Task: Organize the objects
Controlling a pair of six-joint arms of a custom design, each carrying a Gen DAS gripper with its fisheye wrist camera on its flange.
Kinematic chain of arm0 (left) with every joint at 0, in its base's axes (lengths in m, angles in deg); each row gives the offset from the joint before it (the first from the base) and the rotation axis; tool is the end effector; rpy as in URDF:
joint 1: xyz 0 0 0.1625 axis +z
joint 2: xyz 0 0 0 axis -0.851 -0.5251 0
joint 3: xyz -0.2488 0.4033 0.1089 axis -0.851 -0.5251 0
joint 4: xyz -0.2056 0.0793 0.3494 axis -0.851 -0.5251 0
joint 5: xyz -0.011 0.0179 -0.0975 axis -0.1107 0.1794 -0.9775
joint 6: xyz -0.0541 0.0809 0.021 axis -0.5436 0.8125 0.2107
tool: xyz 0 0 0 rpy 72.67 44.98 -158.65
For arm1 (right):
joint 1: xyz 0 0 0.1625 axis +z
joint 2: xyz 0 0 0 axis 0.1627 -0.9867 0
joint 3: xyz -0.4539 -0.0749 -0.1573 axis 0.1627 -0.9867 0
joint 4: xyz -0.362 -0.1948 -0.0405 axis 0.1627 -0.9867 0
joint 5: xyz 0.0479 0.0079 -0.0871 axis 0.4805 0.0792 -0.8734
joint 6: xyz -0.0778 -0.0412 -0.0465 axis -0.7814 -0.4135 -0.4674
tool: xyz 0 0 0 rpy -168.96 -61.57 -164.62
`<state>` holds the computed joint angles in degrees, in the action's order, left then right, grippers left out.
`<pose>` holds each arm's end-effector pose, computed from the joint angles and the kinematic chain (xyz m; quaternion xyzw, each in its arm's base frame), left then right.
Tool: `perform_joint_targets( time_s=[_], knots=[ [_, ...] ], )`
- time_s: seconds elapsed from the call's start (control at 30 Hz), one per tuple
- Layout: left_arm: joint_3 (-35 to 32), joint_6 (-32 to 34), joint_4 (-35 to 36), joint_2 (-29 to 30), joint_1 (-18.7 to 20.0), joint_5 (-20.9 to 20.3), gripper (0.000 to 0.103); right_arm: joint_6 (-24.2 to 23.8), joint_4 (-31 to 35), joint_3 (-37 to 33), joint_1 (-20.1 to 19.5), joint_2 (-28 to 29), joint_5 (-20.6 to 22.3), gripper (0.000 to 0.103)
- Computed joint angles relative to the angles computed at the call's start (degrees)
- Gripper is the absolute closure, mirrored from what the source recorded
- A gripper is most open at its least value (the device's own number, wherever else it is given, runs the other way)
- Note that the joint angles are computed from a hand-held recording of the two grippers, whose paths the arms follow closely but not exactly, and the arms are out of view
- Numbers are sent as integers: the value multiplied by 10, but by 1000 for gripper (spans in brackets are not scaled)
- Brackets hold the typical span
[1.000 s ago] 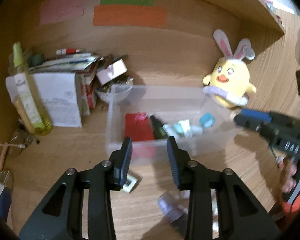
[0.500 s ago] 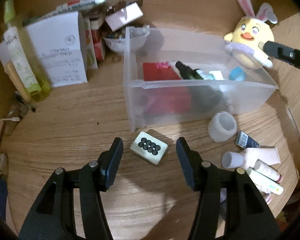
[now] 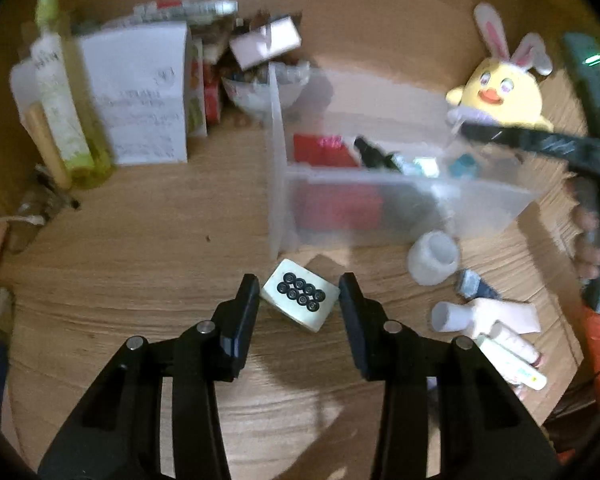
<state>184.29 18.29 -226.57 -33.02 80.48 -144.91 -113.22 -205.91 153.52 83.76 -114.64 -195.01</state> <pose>-0.3442 -0.3426 0.0335 0.3358 0.8978 -0.1959 0.2069 0.1010 -0.3534 0.3875 0.1168 -0.8790 0.3336 0.3200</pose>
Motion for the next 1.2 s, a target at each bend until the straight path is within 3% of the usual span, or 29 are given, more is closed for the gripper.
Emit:
perform_joint_targets(
  time_s=[0.1,0.23,0.3,0.67,0.73,0.87,1.2],
  knots=[
    [5,7,-15,-19,-15,15,62,-7,-6,-7,-4,22,-25,65],
    [-6,24,-24,-31,-25,33,62,-1,12,-11,-19,32,-26,66],
    [-23,39,-24,-26,-24,37,62,-12,-11,-8,-15,43,-43,65],
    [-131,91,43,36,18,-14,62,-35,-26,-8,0,62,-77,65],
    [-143,93,54,49,19,-14,62,-33,-21,-8,0,59,-76,64],
    [-163,100,71,69,22,-16,62,-26,-6,-9,-7,46,-58,47],
    [-184,102,91,81,27,-29,62,-46,-25,16,1,6,-38,43]
  ],
)
